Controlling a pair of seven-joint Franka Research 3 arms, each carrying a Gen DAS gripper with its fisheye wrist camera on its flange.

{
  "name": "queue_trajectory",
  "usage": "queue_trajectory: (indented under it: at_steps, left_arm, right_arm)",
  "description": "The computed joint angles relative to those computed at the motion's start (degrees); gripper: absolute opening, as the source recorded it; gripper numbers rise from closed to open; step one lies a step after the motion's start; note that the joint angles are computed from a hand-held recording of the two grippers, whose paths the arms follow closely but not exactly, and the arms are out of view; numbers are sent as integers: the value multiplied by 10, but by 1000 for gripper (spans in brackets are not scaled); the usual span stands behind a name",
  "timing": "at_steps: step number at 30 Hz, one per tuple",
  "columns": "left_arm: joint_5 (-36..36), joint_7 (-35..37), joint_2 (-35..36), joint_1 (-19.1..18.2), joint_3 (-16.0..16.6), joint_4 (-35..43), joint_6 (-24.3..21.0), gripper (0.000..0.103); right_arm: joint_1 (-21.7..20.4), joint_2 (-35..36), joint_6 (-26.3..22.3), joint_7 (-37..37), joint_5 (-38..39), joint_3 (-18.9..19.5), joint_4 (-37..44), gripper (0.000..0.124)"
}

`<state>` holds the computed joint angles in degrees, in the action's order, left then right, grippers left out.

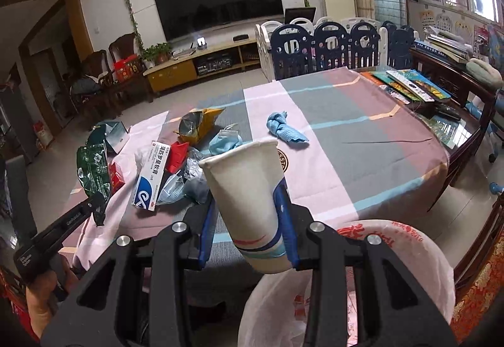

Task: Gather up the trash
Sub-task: 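Release the green bag and paper cup into the wastebasket with both grippers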

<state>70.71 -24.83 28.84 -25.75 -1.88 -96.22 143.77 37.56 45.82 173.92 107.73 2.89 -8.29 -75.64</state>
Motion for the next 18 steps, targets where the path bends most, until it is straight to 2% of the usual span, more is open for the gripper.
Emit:
queue_trajectory:
  at_steps: [3, 6, 9, 11, 15, 17, 18]
  left_arm:
    - [5, 50, -11, -22, -11, 21, -34, 18]
    - [15, 74, -12, -40, -22, 37, -41, 18]
    - [10, 100, 6, -52, -33, 59, -19, 18]
    - [-19, 146, 36, -57, -43, 88, 1, 18]
    - [-67, 250, 102, -81, -47, 160, 8, 18]
    - [-78, 275, 116, -94, -39, 178, 14, 18]
    - [-85, 290, 124, -99, -36, 188, 16, 18]
  right_arm:
    - [-7, -42, 30, -8, 8, 7, -61, 37]
    - [5, -89, 70, -6, 20, -16, -133, 37]
    - [7, -132, 100, -14, 42, -31, -201, 37]
    - [14, -153, 114, -22, 58, -46, -236, 37]
    - [28, -183, 111, -43, 86, -76, -297, 37]
    - [60, -189, 97, -36, 89, -118, -317, 37]
    - [63, -193, 91, -30, 90, -126, -326, 37]
